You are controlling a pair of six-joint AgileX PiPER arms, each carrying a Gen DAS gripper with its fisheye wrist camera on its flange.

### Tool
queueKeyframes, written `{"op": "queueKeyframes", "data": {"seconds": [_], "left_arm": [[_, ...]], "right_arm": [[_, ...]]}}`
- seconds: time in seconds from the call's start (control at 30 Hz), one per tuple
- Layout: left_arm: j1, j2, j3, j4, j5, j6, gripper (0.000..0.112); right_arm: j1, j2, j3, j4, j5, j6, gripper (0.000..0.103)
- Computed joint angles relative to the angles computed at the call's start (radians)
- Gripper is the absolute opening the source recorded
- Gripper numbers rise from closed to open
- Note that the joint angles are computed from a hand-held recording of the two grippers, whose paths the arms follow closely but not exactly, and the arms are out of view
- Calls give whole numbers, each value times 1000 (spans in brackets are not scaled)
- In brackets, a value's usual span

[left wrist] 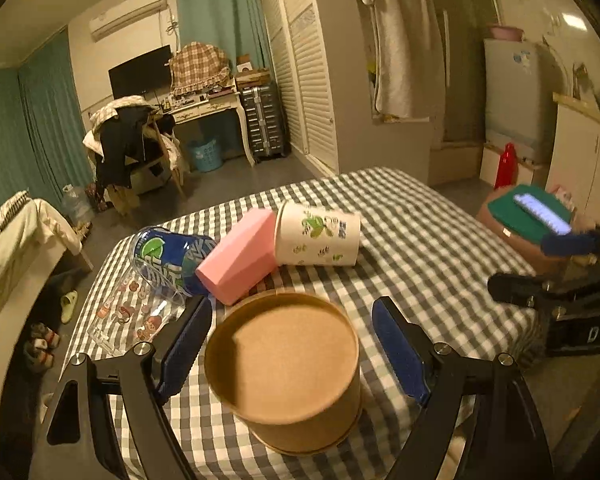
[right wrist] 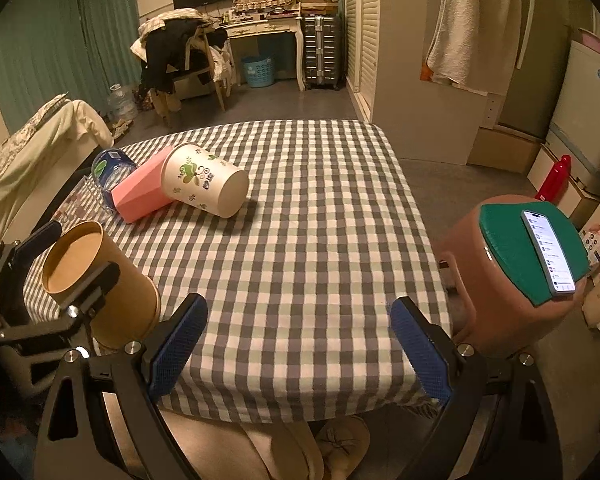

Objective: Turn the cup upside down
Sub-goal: 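Lower the brown cup onto the table and open the right gripper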

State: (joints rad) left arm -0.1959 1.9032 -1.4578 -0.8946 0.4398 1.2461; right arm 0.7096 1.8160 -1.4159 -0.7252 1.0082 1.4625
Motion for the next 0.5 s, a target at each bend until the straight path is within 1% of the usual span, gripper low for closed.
{"op": "queueKeyframes", "data": {"seconds": [0.1,0.23,0.4,0.5], "left_arm": [[5,-2,-25,-4,7,-12,85],[25,-6,-81,0,51,-55,85],[77,-28,-157,22,138,-148,86],[119,-58,-161,24,175,-178,86]], "right_arm": [[1,-7,8,-5,3,11,93],[19,-25,14,-47,4,39,93],[72,-52,-1,-139,48,76,93],[119,-67,-25,-206,100,100,93]]}}
